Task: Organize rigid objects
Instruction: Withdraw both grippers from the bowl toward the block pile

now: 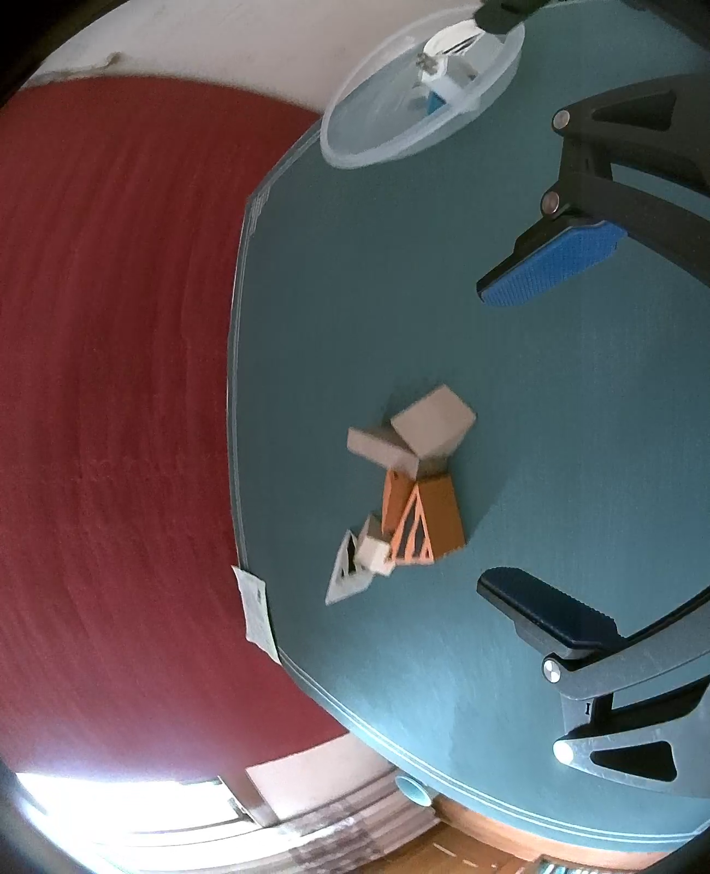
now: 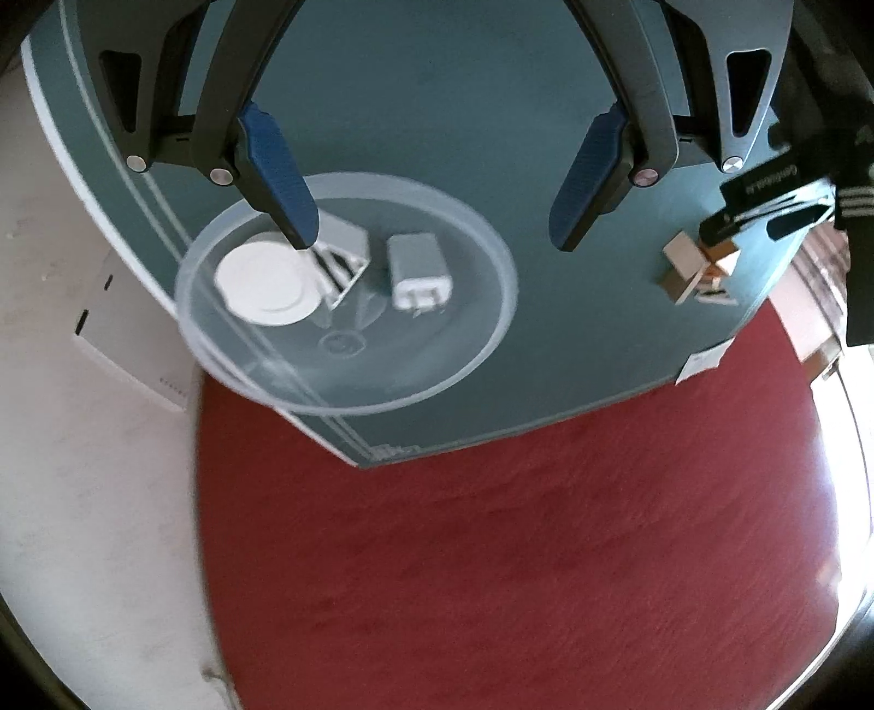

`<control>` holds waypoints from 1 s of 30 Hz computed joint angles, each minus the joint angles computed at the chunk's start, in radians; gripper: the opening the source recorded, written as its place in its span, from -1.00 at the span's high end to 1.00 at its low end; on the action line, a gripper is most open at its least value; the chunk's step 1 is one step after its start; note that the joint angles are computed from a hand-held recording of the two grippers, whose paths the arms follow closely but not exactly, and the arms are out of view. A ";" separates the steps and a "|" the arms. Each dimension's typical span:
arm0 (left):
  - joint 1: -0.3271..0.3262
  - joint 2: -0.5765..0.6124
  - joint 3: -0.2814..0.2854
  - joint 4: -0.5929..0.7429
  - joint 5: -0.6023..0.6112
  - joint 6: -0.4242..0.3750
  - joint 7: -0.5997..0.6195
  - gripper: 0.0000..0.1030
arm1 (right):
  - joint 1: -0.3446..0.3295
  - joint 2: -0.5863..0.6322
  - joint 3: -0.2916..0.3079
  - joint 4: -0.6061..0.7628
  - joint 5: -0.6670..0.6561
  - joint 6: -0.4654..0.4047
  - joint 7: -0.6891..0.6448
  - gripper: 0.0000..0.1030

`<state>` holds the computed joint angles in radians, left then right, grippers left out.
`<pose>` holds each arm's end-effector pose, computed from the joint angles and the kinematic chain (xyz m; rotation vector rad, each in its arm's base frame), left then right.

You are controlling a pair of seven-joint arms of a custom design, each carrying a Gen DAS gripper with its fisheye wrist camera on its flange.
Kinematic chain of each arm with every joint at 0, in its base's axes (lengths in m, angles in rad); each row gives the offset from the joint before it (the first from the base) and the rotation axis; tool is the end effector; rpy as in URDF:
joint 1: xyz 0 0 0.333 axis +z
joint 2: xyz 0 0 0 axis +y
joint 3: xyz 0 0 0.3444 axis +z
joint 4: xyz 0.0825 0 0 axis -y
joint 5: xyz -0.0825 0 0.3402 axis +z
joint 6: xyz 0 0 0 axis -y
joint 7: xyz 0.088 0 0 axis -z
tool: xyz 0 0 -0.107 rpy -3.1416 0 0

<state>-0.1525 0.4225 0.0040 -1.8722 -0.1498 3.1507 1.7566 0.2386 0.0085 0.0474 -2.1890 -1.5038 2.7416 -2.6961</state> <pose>0.6584 -0.0855 0.4454 -1.5603 1.8793 -0.8286 0.4864 0.1839 0.4682 -1.2436 1.9407 -0.8524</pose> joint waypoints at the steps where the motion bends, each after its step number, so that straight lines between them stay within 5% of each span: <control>1: 0.003 0.002 0.002 0.004 -0.001 -0.004 -0.002 -0.91 | 0.002 0.004 0.002 0.004 0.007 0.001 -0.008 -0.70; 20: 0.026 0.056 0.073 0.082 0.024 -0.052 -0.062 -0.91 | 0.070 0.120 -0.008 0.094 0.112 0.052 -0.148 -0.70; 30: 0.004 0.096 0.104 0.160 0.089 -0.126 -0.145 -0.91 | 0.064 0.107 -0.026 0.076 0.077 0.107 -0.097 -0.70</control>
